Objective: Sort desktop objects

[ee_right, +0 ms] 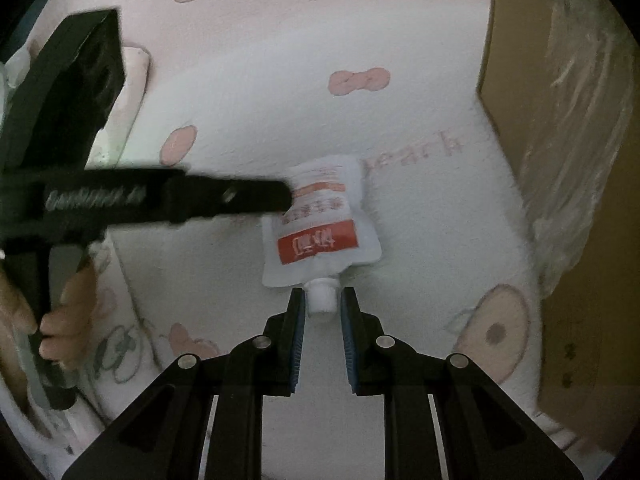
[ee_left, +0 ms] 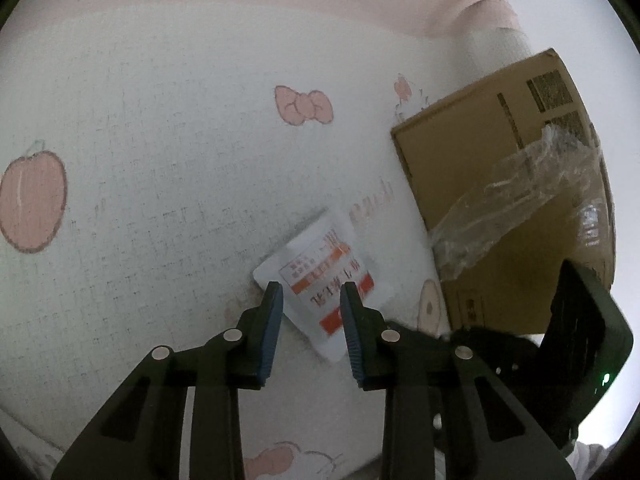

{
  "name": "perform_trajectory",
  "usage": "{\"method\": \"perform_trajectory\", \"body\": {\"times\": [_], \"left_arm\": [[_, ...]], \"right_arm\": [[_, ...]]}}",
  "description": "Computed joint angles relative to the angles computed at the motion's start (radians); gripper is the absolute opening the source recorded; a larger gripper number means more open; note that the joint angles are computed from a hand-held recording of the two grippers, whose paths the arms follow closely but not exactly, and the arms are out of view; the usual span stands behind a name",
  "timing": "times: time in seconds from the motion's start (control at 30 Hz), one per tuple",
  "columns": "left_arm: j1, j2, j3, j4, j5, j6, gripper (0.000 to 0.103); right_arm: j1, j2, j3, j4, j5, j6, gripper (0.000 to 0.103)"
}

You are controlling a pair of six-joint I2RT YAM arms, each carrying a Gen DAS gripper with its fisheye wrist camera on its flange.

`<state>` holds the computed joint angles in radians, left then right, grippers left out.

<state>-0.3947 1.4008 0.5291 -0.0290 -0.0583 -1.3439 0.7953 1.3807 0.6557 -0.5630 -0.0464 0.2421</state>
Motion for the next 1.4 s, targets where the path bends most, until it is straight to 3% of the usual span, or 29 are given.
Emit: {"method": "perform_trajectory", "body": {"times": [0.1, 0.23, 0.4, 0.6, 0.73, 0.9, 1.0, 1.07, 1.2, 1.3, 1.33, 1.4], "left_arm": [[-0.032, -0.016, 0.024, -0.055, -0.075, -0.015, 0.033], [-0.017, -0.063, -0.021, 0.030, -0.150, -0.024, 0.033], [0.070, 0.022, -0.011, 0.132, -0.074, 0.038, 0.033], [0.071, 0.131, 0.078, 0.111, 0.002, 0.119, 0.033], [0.052, 0.114, 0.055, 0.112, 0.017, 0.078, 0.033], [0.007, 0.054, 0.004, 0.109, 0.006, -0.013, 0.033], [-0.018, 0.048, -0.021, 0.181, 0.007, -0.042, 0.033], [-0.029, 0.056, -0.020, 0.202, 0.023, -0.043, 0.033], [-0.062, 0.074, 0.066, 0.048, -0.057, -0.027, 0.033], [-0.057, 0.037, 0.043, 0.048, -0.121, -0.050, 0.036], [-0.051, 0.031, 0.033, 0.059, -0.130, -0.056, 0.038], [-0.030, 0.027, 0.018, 0.068, -0.134, -0.068, 0.039]], "right_arm": [[-0.030, -0.022, -0.014, -0.014, -0.014, -0.009, 0.014], [0.040, -0.123, -0.029, -0.099, 0.041, 0.065, 0.014], [0.098, -0.165, -0.051, -0.127, 0.086, 0.094, 0.015], [0.080, -0.267, -0.083, -0.208, 0.010, 0.200, 0.015], [0.105, -0.351, -0.113, -0.208, -0.024, 0.184, 0.015], [0.098, -0.366, -0.153, -0.174, -0.036, 0.192, 0.015], [0.027, -0.362, -0.182, -0.156, -0.102, 0.172, 0.015], [0.102, -0.350, -0.139, -0.161, -0.073, 0.248, 0.015], [0.184, -0.266, -0.070, -0.130, -0.005, 0.285, 0.015], [0.222, -0.268, -0.068, -0.126, 0.021, 0.315, 0.015], [0.207, -0.284, -0.036, -0.206, 0.016, 0.304, 0.015], [0.116, -0.255, -0.007, -0.202, -0.011, 0.219, 0.018]]}}
